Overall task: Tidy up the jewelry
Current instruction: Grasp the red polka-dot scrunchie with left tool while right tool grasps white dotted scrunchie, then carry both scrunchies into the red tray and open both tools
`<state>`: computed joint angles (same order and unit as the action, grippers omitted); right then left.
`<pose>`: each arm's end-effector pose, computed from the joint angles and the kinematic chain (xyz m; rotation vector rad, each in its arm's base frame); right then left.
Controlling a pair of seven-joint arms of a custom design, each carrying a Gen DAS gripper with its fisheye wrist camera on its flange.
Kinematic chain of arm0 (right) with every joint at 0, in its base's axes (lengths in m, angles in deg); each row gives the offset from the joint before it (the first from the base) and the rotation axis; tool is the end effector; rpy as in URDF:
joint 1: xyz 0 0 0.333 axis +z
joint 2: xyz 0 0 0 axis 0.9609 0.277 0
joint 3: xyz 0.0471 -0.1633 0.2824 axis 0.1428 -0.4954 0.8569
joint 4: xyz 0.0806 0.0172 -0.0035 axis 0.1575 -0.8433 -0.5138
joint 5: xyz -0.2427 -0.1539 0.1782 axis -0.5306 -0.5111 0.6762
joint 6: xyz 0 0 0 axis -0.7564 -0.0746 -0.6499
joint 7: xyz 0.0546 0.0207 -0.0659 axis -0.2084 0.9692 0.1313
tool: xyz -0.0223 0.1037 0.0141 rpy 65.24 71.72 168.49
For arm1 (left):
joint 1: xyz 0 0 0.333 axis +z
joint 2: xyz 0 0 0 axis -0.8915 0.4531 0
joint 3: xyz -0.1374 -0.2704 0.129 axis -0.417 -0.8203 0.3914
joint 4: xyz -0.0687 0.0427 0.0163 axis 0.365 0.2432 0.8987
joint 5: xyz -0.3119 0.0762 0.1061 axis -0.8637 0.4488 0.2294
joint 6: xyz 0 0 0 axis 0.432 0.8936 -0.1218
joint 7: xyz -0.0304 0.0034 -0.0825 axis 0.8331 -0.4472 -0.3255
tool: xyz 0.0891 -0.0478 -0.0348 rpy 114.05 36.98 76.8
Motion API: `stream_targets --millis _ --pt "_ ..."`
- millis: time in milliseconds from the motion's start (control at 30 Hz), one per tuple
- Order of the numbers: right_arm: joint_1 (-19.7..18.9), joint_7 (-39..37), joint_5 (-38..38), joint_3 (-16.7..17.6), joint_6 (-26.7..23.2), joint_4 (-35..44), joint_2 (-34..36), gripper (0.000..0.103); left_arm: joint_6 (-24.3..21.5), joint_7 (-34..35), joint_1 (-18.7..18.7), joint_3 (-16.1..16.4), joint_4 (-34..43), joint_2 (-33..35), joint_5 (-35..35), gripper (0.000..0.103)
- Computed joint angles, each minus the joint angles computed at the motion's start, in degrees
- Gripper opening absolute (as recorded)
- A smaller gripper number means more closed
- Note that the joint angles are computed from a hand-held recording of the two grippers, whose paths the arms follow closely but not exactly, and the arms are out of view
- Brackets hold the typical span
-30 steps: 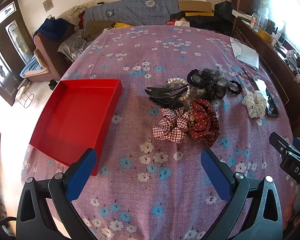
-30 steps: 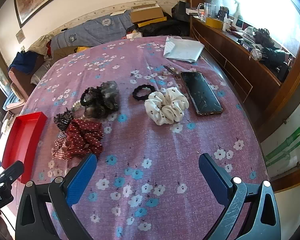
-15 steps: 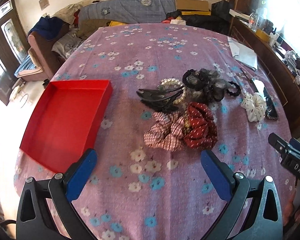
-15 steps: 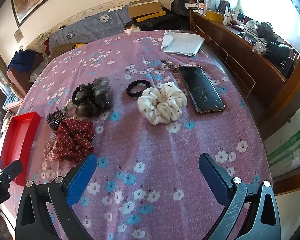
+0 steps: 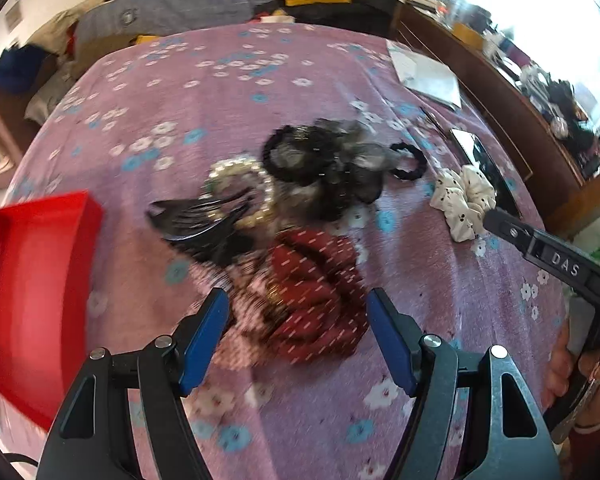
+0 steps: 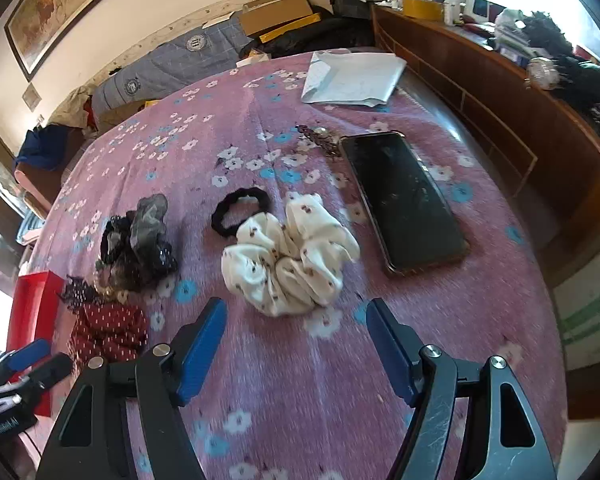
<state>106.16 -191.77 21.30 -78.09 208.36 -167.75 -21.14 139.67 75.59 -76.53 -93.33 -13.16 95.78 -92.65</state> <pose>0.4021 0.3165 0.3555 -0.7491 2.5665 -0.6230 0.5891 -0.2931 0.3839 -0.8744 2.8860 -0.7190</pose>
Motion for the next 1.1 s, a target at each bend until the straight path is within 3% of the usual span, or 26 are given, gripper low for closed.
stream_targets --millis 133,167,233,267,300,333,400,433,733,1000,1100 --pt "-1.25 -2.91 -0.78 -1.07 2.14 1.2 2.26 0.076 0.33 -1.63 -2.66 0.9 1.79 2.41 2.83 0.07" --pt "-1.5 -4.01 -0.26 -1.27 2.33 1.55 2.92 0.076 0.52 -2.35 -3.25 1.2 2.15 3.0 3.56 0.066" --pt "-1.79 -5.3 0.39 -1.78 3.1 1.83 4.03 0.075 0.29 -4.76 -4.96 2.51 3.07 4.07 5.99 0.035" --pt "-1.9 -5.84 0.65 -2.03 3.48 1.83 4.44 0.072 -0.66 -5.67 -5.28 2.74 3.72 4.52 6.78 0.012" --pt "-2.02 -6.57 1.03 -2.2 3.92 1.67 4.68 0.058 -1.85 -6.45 -5.18 2.59 4.51 4.95 6.87 0.01" --pt "-2.2 -7.41 1.55 -2.33 4.5 1.64 4.94 0.035 -1.51 -6.87 -4.73 2.16 4.35 4.85 6.3 0.01" --pt "-2.0 -6.68 0.84 -2.9 5.89 0.98 4.8 0.018 -1.7 -6.36 -3.26 0.91 3.82 4.22 4.74 0.008" --pt "-1.53 -5.37 -0.43 -3.18 6.01 0.58 4.34 0.015 -2.48 -5.93 -2.37 0.29 3.79 3.8 3.69 0.008" --pt "0.68 -3.65 -3.29 -1.03 1.18 1.8 0.91 0.012 -9.26 0.65 4.66 -2.07 3.0 -2.14 -7.56 0.008" --pt "2.39 -7.67 -5.57 0.13 -1.09 10.8 3.08 0.012 -12.83 -1.01 7.97 2.22 12.35 0.18 -9.25 0.008" --pt "2.66 -11.42 -6.29 -0.75 1.84 17.26 7.05 0.012 -13.62 -6.0 8.4 4.9 21.75 5.74 -5.4 0.008"
